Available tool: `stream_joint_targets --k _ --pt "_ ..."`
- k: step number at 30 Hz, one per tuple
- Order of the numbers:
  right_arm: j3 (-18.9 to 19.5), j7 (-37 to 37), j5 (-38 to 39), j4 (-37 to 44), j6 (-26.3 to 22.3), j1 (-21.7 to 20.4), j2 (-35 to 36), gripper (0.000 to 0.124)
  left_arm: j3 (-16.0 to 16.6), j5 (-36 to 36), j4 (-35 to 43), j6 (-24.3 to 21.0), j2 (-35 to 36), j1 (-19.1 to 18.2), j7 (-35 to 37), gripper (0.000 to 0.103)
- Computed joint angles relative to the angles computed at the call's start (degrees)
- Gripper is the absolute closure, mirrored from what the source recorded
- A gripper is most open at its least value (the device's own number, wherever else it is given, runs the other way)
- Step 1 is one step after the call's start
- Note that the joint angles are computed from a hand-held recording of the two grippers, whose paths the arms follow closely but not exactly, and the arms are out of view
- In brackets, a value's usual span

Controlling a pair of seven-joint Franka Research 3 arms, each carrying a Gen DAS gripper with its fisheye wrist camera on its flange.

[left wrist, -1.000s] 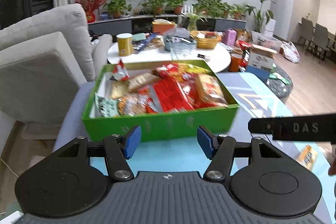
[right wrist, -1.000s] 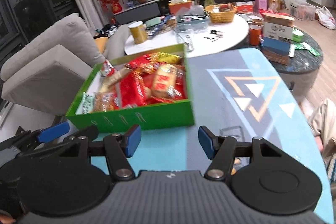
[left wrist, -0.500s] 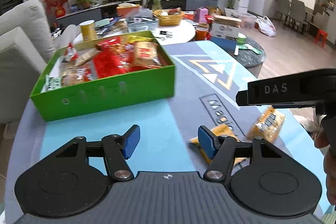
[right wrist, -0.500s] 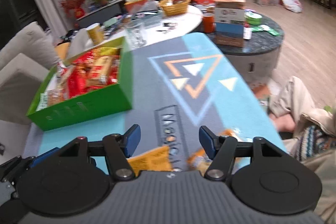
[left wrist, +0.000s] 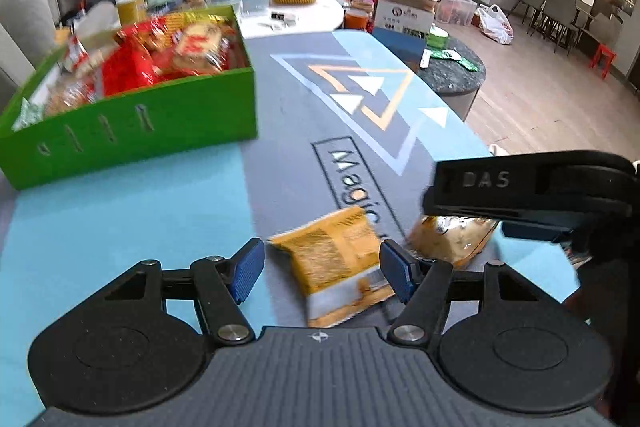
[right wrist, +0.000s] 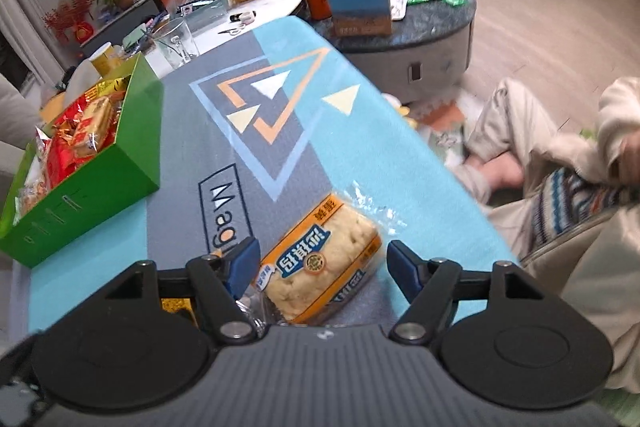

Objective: Organize snacks
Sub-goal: 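Grasp the yellow snack bag with the left gripper while the right grasps the bread bag, then carry both bags into the green box and open both grippers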

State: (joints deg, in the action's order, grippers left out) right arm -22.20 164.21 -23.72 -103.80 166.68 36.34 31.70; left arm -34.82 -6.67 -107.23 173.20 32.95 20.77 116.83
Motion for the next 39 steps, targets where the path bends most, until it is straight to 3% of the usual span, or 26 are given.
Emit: stream_joint_targets --k 10,14,18,22,26,34,39 --pt "0.58 -2.48 2.18 1.18 0.97 -0.84 1.46 0.060 12.33 2.80 5.37 -4.55 1.01 -12.56 -11.50 0.040" --pt "-0.04 -3.78 3.08 0.85 2.09 -0.45 1.75 0.060 15.35 6.27 4.78 -2.64 0.76 -15.43 -13.69 0.038" --pt "-1.25 -5.89 2.86 1.23 2.33 0.74 2.39 0.060 15.79 9.76 3.29 -0.66 0.33 -15.50 -13.56 0.041" --pt "-1.39 -9.18 3.10 0.61 5.67 0.86 2.72 0.060 9.31 10.97 1.46 1.37 0.93 -8.66 -7.47 0.049" --pt "5.01 -16.20 7.53 0.25 10.04 -4.32 2.46 0.063 4.93 11.23 0.04 1.33 0.77 -2.70 -1.43 0.052" --pt "11.10 -25.66 13.71 4.35 9.87 -7.34 4.35 0.064 1.08 5.75 -0.14 1.40 0.82 5.43 2.55 0.053" --pt "10.51 -29.96 15.94 6.35 9.83 -5.56 4.90 0.069 -1.36 4.66 0.33 3.29 1.05 8.75 2.88 0.053"
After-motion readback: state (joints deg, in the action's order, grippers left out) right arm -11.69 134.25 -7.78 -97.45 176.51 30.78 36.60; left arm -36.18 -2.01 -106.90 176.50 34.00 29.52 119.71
